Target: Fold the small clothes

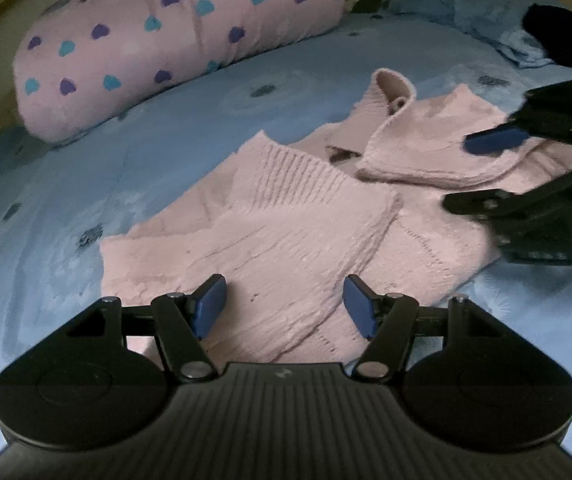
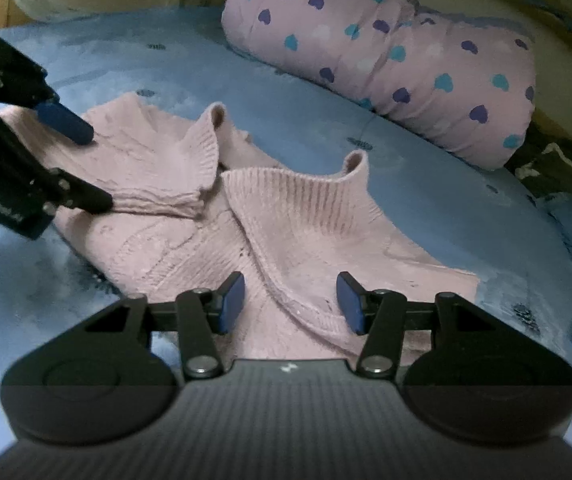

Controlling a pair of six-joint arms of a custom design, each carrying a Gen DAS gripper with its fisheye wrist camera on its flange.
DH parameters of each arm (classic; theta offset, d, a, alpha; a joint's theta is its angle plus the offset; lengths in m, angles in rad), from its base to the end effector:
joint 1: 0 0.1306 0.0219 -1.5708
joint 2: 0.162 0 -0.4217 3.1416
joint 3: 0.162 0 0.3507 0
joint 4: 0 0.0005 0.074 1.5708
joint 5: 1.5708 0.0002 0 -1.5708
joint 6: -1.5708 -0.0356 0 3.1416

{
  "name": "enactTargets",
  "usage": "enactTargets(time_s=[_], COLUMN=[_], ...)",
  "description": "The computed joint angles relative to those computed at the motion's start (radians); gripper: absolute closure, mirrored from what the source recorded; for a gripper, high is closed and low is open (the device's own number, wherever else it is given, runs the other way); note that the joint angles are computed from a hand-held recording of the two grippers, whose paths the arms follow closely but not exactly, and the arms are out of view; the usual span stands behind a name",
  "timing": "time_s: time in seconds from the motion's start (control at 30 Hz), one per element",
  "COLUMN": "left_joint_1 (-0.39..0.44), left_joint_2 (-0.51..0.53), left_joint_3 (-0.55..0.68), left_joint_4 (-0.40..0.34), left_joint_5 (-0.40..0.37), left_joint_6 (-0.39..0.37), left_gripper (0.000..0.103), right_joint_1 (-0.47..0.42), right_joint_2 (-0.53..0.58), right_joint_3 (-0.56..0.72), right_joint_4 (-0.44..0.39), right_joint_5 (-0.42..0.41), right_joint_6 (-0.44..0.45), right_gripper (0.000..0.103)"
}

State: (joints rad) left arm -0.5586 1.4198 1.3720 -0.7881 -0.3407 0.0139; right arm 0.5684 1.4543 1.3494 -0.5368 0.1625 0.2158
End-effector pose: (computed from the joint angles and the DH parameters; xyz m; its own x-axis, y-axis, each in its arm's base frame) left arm 0.3866 -0.2282 0.4556 -0.6334 0.3804 -0.6739 0.3008 0.9234 0.2386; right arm 0.4055 0.2516 0.4497 -0.4024 -0.5077 -0.7618 -0.5202 0.8115 -0.2661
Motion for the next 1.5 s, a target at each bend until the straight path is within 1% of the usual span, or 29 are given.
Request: enactTargets(time_s=[0.1,0.23,0.3,0.33,0.37,0.4,0.43,0.5,0.63,0.73,0.8,0.9,0.97,1.03,1.1,1.13,1.17,1.2,1.27,1.33,1.4,1.5], left_joint_1=[0.001,-0.009,-0.009,-0.005,-0.001,0.001,0.004,0.015,0.073,0.125,0.165,0.218,0.239,0.254,0.270,0.275,0.276,0.276,0.276,0.280,0.286,0.284], left_joint_2=[-0.003,0.013,0.026,0.029,0.031,0.031,0.028,0.016,0.011,0.022,0.039,0.075,0.102,0.129,0.143,0.143,0.142,0.137,0.124,0.103,0.080,0.037], left_joint_3=[-0.012,-0.016,-0.013,-0.010,-0.005,-0.002,-0.002,-0.003,0.040,0.071,0.099,0.131,0.141,0.150,0.154,0.149,0.145,0.138,0.131,0.127,0.124,0.109], left_joint_4=[0.032,0.062,0.070,0.073,0.073,0.080,0.092,0.124,0.124,0.131,0.116,0.096,0.089,0.085,0.074,0.073,0.072,0.071,0.057,0.039,0.024,-0.002], left_joint_5=[0.024,-0.007,-0.008,0.005,0.015,0.010,0.000,-0.026,-0.066,-0.113,-0.122,-0.125,-0.143,-0.158,-0.130,-0.120,-0.118,-0.117,-0.113,-0.094,-0.071,-0.043], left_joint_6=[-0.026,-0.057,-0.062,-0.061,-0.052,-0.044,-0.041,-0.037,-0.033,-0.042,-0.021,0.002,0.005,0.010,0.025,0.028,0.029,0.028,0.039,0.065,0.096,0.150], left_gripper=[0.033,0.034,0.049,0.072,0.084,0.086,0.089,0.090,0.090,0.090,0.090,0.090,0.090,0.090,0.090,0.090,0.089,0.089,0.089,0.089,0.088,0.087], right_joint_1=[-0.003,-0.012,-0.016,-0.018,-0.018,-0.019,-0.020,-0.024,-0.049,-0.085,-0.115,-0.160,-0.187,-0.211,-0.221,-0.225,-0.228,-0.229,-0.231,-0.239,-0.242,-0.232], right_joint_2=[0.010,0.022,0.026,0.028,0.027,0.028,0.028,0.024,0.005,0.003,0.013,0.041,0.063,0.093,0.103,0.106,0.102,0.100,0.095,0.085,0.074,0.064], right_joint_3=[0.002,0.009,0.008,0.008,0.007,0.008,0.008,0.005,-0.005,0.003,0.019,0.049,0.068,0.090,0.080,0.076,0.065,0.061,0.056,0.050,0.047,0.053], right_joint_4=[0.020,0.031,0.039,0.042,0.044,0.043,0.045,0.064,0.122,0.146,0.137,0.097,0.054,0.005,0.002,0.007,0.021,0.026,0.030,0.028,0.019,0.016], right_joint_5=[-0.007,-0.024,-0.030,-0.036,-0.039,-0.042,-0.040,-0.035,-0.014,0.012,0.026,0.044,0.041,0.042,0.051,0.046,0.049,0.064,0.088,0.080,0.078,0.127], right_joint_6=[-0.007,-0.035,-0.045,-0.048,-0.052,-0.056,-0.059,-0.060,-0.089,-0.131,-0.171,-0.251,-0.306,-0.352,-0.374,-0.378,-0.381,-0.382,-0.386,-0.395,-0.409,-0.388], right_gripper=[0.050,0.051,0.052,0.054,0.066,0.072,0.084,0.091,0.093,0.093,0.093,0.093,0.093,0.091,0.090,0.088,0.081,0.076,0.058,0.054,0.054,0.054])
